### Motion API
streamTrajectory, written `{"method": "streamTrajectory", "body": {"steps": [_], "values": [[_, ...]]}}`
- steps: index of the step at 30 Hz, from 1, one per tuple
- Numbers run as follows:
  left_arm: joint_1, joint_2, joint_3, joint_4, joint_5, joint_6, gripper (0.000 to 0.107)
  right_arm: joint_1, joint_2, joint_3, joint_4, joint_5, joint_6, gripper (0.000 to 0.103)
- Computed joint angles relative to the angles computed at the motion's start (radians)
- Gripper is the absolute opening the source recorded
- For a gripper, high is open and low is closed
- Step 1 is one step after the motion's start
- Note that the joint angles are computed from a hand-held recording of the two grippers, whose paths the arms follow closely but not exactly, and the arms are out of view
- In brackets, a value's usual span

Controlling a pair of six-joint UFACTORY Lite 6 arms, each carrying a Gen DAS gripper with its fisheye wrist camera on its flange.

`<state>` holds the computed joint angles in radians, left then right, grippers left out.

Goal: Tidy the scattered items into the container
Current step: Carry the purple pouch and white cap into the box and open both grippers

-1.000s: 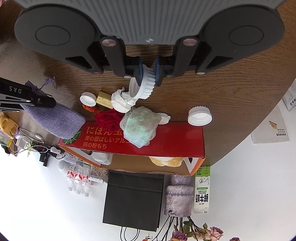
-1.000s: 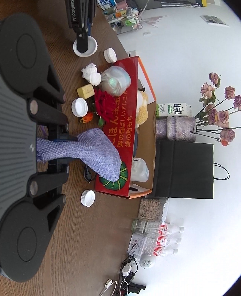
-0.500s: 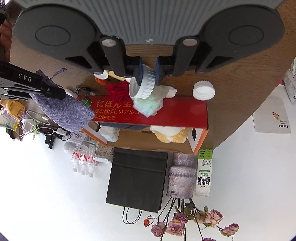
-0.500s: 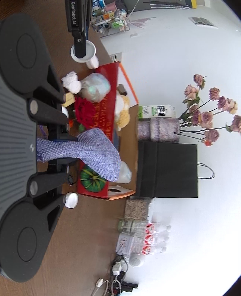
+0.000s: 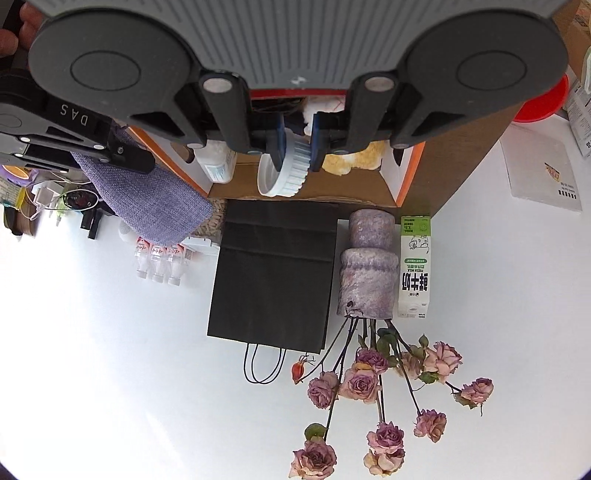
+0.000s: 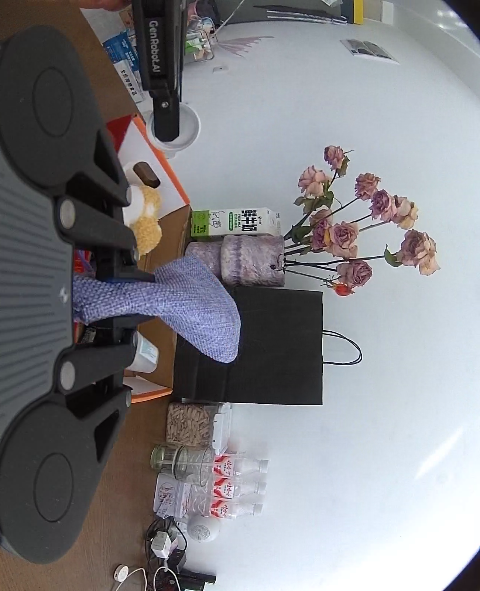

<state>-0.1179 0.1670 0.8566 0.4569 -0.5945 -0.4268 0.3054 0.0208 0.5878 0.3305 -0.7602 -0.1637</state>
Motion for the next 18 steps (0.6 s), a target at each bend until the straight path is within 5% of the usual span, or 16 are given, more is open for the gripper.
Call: {"method": "streamTrajectory", "body": {"steps": [11,18], "values": [[-0.075,0.474,0.629,-0.052,0.253,-0.1,0.013,-0.084,0.425,0.538,-0.07,0.179,0.06,0.012],[-0.101,0.673,0.836,-0.309,0.339,0.17,0.013,-0.146,0.629,0.752,-0.182,0.294,0.177,0.012]]}}
